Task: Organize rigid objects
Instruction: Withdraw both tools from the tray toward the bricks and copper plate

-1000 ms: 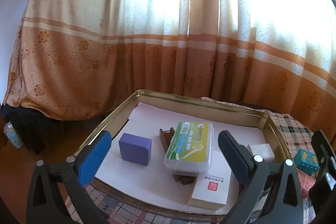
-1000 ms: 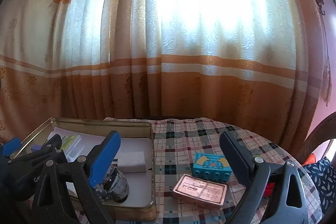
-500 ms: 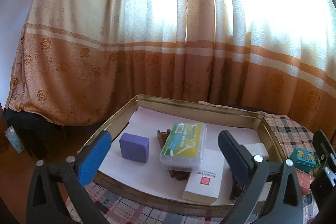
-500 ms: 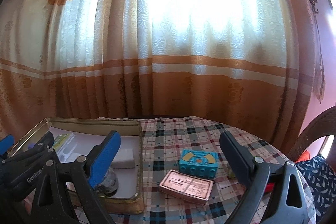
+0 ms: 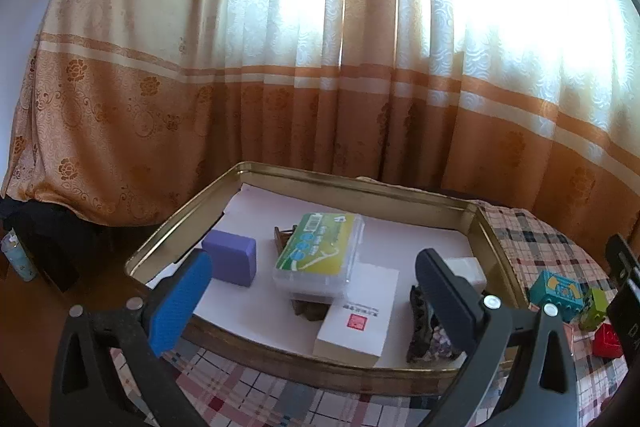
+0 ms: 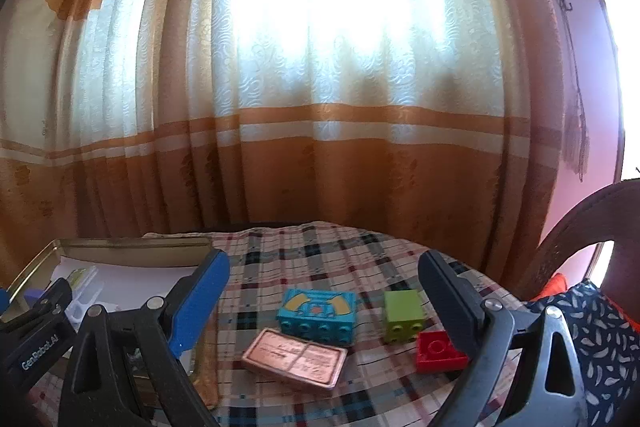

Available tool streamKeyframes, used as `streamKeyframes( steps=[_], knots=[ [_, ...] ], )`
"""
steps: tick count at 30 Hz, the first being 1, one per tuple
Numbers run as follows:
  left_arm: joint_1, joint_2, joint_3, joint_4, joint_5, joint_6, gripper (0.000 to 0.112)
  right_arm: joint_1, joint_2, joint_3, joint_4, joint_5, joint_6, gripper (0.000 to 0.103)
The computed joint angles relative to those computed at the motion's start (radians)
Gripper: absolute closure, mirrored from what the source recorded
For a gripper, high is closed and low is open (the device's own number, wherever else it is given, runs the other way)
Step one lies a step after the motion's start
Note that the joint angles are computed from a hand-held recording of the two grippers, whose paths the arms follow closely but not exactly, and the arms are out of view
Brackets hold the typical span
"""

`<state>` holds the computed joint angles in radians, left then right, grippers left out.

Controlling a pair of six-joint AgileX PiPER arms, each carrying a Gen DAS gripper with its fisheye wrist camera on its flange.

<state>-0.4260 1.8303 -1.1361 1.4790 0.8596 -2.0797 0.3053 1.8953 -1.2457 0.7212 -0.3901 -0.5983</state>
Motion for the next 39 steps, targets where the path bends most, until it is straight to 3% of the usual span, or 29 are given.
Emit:
streamKeyframes(
  steps=[13,19,24,29,32,39],
  knots=[
    [-0.044,0.023,-0.036,-0.006,0.023,0.037,0.009,-0.073,-0.028,0.029,-0.005,-0.005,-0.015,0.006],
    [-0.076,0.037,-0.054,0.002,0.061,0.059,0.009,-0.120,-0.047,0.056,-0.120,-0.005,0.139,0.006],
    [-0.090,0.044,-0.065,0.001,0.067,0.070,0.009,-0.159,-0.050,0.047,-0.120,0.007,0.193,0.006],
    [-0.102,0.050,-0.076,-0.002,0.069,0.081,0.009,-0.209,-0.044,0.010,-0.052,0.059,0.142,0.006],
    [-0.104,0.044,-0.067,-0.004,0.059,0.064,0.009,-0.233,-0.035,-0.015,0.070,0.078,-0.022,0.006],
    [-0.131,0.063,-0.098,-0.010,0.055,0.083,0.009,-0.324,-0.063,-0.001,0.023,0.193,0.029,0.006]
  ],
)
